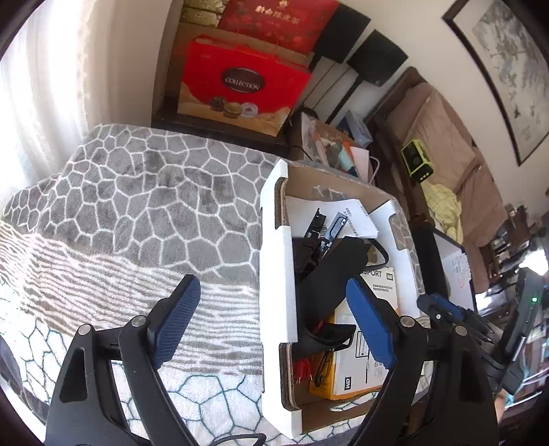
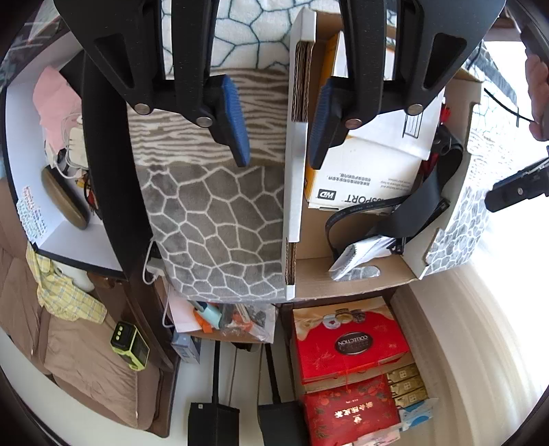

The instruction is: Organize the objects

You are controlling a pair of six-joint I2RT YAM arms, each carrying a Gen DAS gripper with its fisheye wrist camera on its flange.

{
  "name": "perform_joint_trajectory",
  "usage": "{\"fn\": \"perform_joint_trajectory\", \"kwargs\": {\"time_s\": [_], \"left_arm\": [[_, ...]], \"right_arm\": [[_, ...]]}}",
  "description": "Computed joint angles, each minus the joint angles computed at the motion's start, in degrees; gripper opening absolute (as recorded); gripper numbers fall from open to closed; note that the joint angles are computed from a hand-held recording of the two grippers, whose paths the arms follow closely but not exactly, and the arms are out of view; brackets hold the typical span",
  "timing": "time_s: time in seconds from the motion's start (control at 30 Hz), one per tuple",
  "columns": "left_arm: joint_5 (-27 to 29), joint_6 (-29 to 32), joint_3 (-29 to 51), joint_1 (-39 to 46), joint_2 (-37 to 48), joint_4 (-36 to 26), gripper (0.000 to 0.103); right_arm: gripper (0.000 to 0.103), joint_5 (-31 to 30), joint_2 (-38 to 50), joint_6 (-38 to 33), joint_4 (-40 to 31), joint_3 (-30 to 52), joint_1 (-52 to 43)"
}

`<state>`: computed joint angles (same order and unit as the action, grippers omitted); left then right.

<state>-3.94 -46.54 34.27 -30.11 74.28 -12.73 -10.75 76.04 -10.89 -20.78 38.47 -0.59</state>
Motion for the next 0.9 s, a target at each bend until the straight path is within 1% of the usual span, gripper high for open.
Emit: {"fn": "perform_joint_trajectory", "kwargs": {"time_s": [0.03, 0.13, 0.17, 0.2, 0.37, 0.43, 0.47, 0.53, 0.6, 0.73, 0.9], "left_arm": [[-0.7, 0.4, -0.4, -0.4, -1.4, -0.9, 0.086], [-5.9, 1.4, -0.2, -3.6, -4.9, -6.0, 0.086], [-7.8, 1.2, -0.2, -4.8, -6.2, -7.7, 0.091], [-9.3, 0.8, -0.4, -6.0, -7.6, -9.0, 0.094], [-15.0, -2.6, -0.6, -11.7, -13.7, -15.9, 0.101], [-18.4, -5.2, -0.1, -15.3, -14.7, -18.9, 0.103], [-20.2, -6.5, 0.2, -17.3, -15.0, -20.1, 0.103], [-24.0, -9.6, 1.1, -21.9, -14.6, -22.9, 0.103], [-27.0, -12.5, 2.5, -26.1, -13.3, -25.8, 0.103], [-32.4, -20.5, 4.0, -33.9, -11.6, -30.8, 0.103], [-35.2, -28.8, 3.6, -39.8, -12.0, -34.3, 0.103]], "right_arm": [[0.052, 0.4, -1.0, -0.2, -0.2, -0.4, 0.2], [0.053, 0.6, -5.6, -1.3, -1.1, -2.6, 0.4], [0.053, 0.6, -7.0, -1.4, -1.5, -3.2, 0.5], [0.054, 0.5, -8.6, -1.3, -1.9, -3.8, 0.5], [0.062, -0.5, -16.5, -0.6, -5.0, -6.2, 0.5], [0.070, 0.3, -21.2, -0.3, -6.4, -7.7, 1.4], [0.071, 0.8, -23.9, -0.1, -7.3, -8.4, 2.0], [0.079, 1.3, -28.7, 0.2, -9.5, -9.5, 2.7], [0.083, 0.5, -33.0, 0.8, -12.1, -10.3, 2.8], [0.085, 1.2, -40.6, 2.0, -16.3, -12.0, 3.2], [0.087, 2.7, -46.9, 1.9, -20.6, -13.9, 3.7]]}}
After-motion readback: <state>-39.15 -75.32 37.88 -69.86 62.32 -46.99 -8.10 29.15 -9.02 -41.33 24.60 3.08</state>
